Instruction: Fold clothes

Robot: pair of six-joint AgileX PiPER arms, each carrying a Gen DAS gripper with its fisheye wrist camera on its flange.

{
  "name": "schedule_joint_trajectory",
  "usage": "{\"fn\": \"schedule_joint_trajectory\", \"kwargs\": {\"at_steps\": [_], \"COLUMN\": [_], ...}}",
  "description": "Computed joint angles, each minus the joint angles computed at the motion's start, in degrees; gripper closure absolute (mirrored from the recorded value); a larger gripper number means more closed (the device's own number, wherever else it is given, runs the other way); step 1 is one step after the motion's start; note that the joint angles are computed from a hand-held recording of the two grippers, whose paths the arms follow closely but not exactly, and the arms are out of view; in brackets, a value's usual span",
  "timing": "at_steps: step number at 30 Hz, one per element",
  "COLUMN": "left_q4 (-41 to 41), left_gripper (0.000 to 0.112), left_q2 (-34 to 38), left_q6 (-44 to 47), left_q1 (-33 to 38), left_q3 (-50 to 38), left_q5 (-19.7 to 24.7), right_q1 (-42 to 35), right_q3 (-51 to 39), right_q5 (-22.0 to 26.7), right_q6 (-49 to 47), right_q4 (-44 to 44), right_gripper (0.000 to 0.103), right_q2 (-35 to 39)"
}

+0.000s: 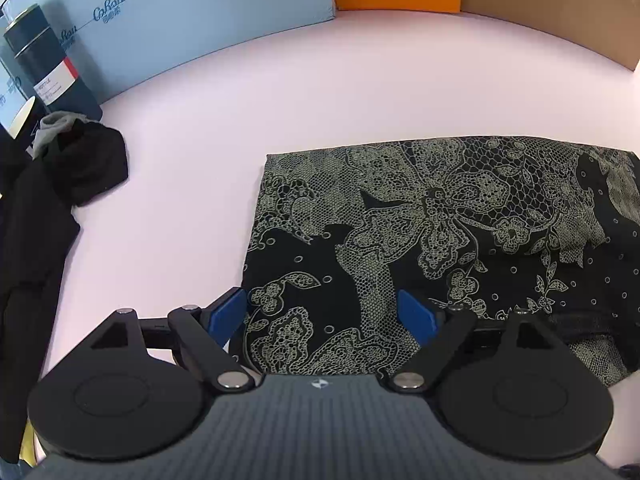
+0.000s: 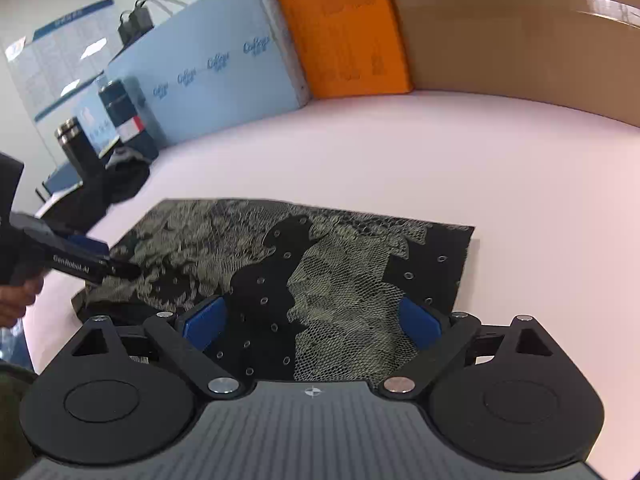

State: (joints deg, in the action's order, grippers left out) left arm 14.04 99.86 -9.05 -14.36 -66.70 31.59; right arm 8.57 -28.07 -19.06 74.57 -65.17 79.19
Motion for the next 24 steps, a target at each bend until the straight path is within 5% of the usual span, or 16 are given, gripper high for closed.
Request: {"fn": "schedule_joint_trajectory", "kwargs": {"at_steps": [5, 14, 18, 24], "left_q4": [-9.74, -29.0, -28.0, -27.57], "left_gripper": [0.03, 0.029, 0.029, 0.029], "left_q2": [-4.62, -6.42, -5.04, 2.84], "left_q6": [9.35, 27.89, 28.42, 25.07], "left_q1": [4.57, 13.92, 14.1, 11.61], "left_q3": [3.45, 6.32, 5.11, -4.49], "left_q5": [-3.87, -5.84, -7.05, -2.32], "right_q1": [-4.37, -20.94, -24.94, -15.74], "right_q3": [2.17, 5.33, 6.3, -1.55], "right_q5": [-0.63, -9.24, -12.62, -5.2], "right_q6": [3.42, 27.55, 27.53, 20.19], "right_q4": [-2.82, -31.17, -32.24, -17.83], "right_gripper": [0.01, 0.01, 0.009, 0.005], "right_q2": [-4.12, -10.17, -13.13, -2.1]}}
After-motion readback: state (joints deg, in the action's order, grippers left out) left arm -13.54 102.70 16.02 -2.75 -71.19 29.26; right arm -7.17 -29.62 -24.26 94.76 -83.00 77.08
